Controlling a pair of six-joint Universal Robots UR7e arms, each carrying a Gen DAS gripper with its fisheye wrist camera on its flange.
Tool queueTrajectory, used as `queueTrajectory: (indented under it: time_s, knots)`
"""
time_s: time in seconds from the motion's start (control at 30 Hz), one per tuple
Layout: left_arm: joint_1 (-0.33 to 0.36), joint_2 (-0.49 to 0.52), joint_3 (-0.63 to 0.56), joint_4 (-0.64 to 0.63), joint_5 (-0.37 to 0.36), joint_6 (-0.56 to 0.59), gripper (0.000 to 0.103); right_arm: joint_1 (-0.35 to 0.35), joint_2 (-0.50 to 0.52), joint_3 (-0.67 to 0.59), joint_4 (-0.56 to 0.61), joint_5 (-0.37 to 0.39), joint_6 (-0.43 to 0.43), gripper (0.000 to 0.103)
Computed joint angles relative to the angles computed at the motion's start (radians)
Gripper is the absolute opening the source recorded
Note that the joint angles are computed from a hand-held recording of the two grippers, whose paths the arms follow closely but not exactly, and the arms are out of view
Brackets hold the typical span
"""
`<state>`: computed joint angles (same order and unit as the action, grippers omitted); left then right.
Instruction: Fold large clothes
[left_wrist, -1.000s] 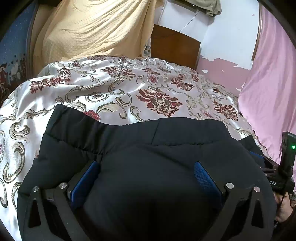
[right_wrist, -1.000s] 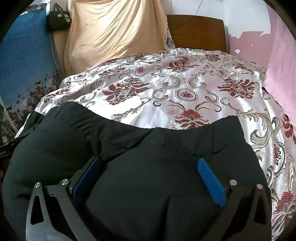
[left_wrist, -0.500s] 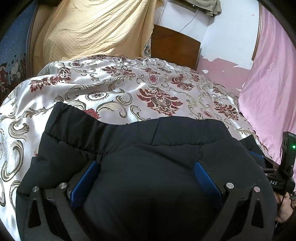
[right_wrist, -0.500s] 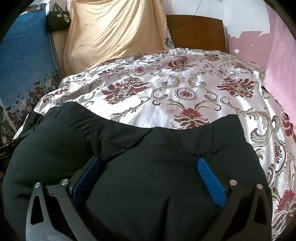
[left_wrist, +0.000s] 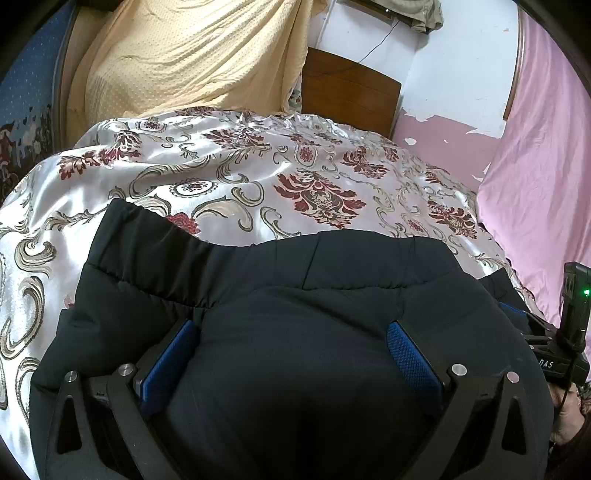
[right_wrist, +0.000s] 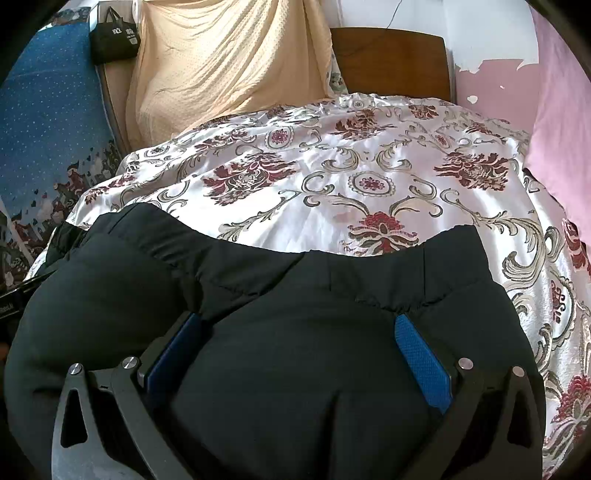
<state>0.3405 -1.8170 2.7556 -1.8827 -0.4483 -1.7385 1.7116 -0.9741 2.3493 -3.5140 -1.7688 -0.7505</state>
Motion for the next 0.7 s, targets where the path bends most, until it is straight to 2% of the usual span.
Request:
queueTrajectory:
  time_s: [0.7]
  knots:
    - [0.004, 0.005, 0.002, -0.014, 0.001, 0.006, 0.103, -0.003, 0.001, 0.001, 0.0, 0.001, 0.001, 0.102]
